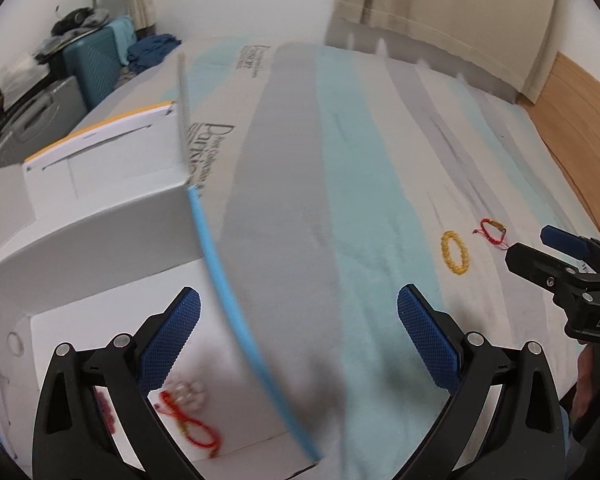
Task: Organize jewelry
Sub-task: 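Move both open tools back over the yellow bead and red cord bracelets, then grasp the yellow bead bracelet with the left tool while the right tool grasps the red cord bracelet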
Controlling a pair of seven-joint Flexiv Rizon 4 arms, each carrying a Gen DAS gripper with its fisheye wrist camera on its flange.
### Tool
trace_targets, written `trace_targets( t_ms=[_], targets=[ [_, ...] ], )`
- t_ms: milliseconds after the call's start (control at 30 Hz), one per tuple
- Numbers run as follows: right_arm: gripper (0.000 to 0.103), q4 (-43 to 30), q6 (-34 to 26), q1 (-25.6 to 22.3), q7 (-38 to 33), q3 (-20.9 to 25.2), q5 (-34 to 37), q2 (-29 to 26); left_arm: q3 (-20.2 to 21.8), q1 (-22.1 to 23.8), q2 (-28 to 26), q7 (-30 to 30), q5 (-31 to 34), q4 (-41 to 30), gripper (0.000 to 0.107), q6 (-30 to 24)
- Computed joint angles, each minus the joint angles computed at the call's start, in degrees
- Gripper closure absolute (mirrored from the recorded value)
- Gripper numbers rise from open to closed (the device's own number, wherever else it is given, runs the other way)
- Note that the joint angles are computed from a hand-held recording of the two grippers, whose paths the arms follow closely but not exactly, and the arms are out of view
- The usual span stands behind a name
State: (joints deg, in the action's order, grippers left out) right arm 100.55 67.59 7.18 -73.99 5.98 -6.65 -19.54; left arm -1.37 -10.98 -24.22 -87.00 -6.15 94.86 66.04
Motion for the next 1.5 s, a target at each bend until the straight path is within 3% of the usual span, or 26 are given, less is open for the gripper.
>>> trace_targets(
  t_ms=[533,1000,1500],
  targets=[
    [0.008,-2.64,-0.73,-6.81,-2.49,-2.48,2.65,-3.53,-1.5,-6.54,-12.15,-1.21,2.43,-15.55,0.01,-4.15],
    [0.008,-10.67,-3.98,-11.81,-4.75,-3.36,3.96,-12.79,-2.04,-10.63,-25.75,0.02,1.31,-30.9,0.01,-9.78],
    [0.008,-19.92,-7.76,-13.36,-5.6,-3.38,3.9,-21.31,-1.49,-13.09,-35.82,0.16,0.89,-44.11,0.01,-14.86]
  ],
)
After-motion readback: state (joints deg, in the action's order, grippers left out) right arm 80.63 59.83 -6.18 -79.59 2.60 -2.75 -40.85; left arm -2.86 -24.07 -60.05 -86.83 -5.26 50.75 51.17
